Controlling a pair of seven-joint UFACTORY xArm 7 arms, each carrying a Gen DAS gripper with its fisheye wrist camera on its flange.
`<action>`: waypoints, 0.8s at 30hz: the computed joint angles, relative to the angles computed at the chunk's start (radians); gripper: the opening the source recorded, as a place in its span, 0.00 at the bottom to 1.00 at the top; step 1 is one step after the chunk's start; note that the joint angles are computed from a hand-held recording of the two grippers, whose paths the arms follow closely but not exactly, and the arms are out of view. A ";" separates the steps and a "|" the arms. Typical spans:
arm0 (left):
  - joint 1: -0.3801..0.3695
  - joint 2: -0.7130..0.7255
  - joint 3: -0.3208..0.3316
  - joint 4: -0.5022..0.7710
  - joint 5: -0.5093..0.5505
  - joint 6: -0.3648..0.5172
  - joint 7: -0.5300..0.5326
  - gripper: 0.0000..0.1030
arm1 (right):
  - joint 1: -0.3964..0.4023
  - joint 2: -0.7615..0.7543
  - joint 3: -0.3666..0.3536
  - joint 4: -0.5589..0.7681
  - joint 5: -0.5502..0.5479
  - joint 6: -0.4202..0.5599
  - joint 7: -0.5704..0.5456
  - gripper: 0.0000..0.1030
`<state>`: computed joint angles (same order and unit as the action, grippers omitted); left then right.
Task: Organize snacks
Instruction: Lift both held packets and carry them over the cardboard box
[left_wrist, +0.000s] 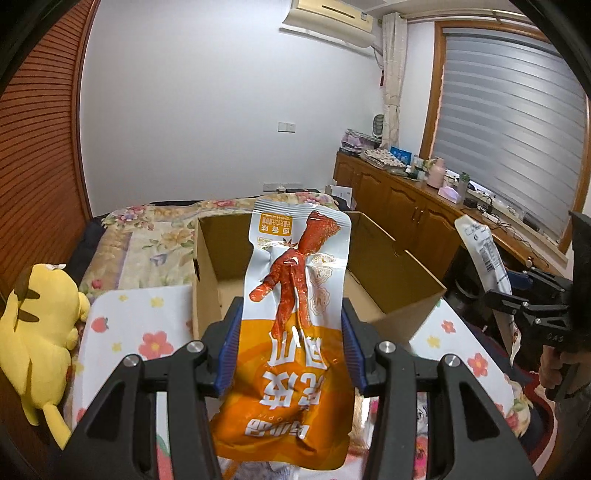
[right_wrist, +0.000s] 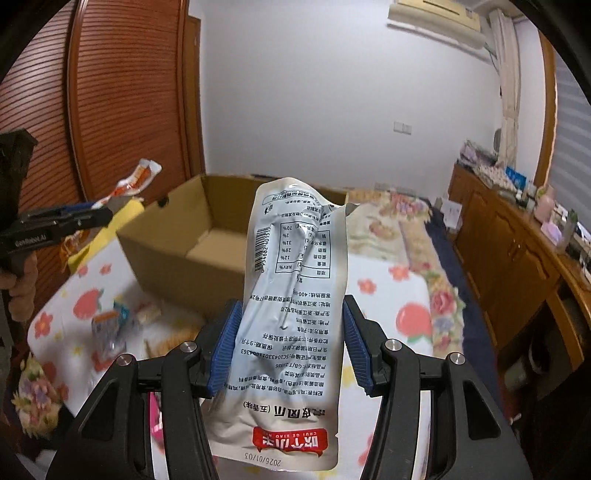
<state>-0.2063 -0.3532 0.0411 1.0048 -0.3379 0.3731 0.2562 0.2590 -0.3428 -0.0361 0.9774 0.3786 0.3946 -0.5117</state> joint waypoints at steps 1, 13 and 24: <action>0.004 0.013 -0.003 0.014 0.006 0.003 -0.006 0.46 | 0.006 0.016 -0.004 0.021 0.008 0.002 -0.006 0.53; 0.060 0.192 -0.076 0.191 0.123 0.053 -0.118 0.46 | -0.035 0.210 0.055 0.224 0.028 0.055 0.024 0.53; 0.070 0.268 -0.100 0.232 0.206 0.072 -0.201 0.48 | -0.063 0.343 0.127 0.328 -0.216 0.073 0.221 0.53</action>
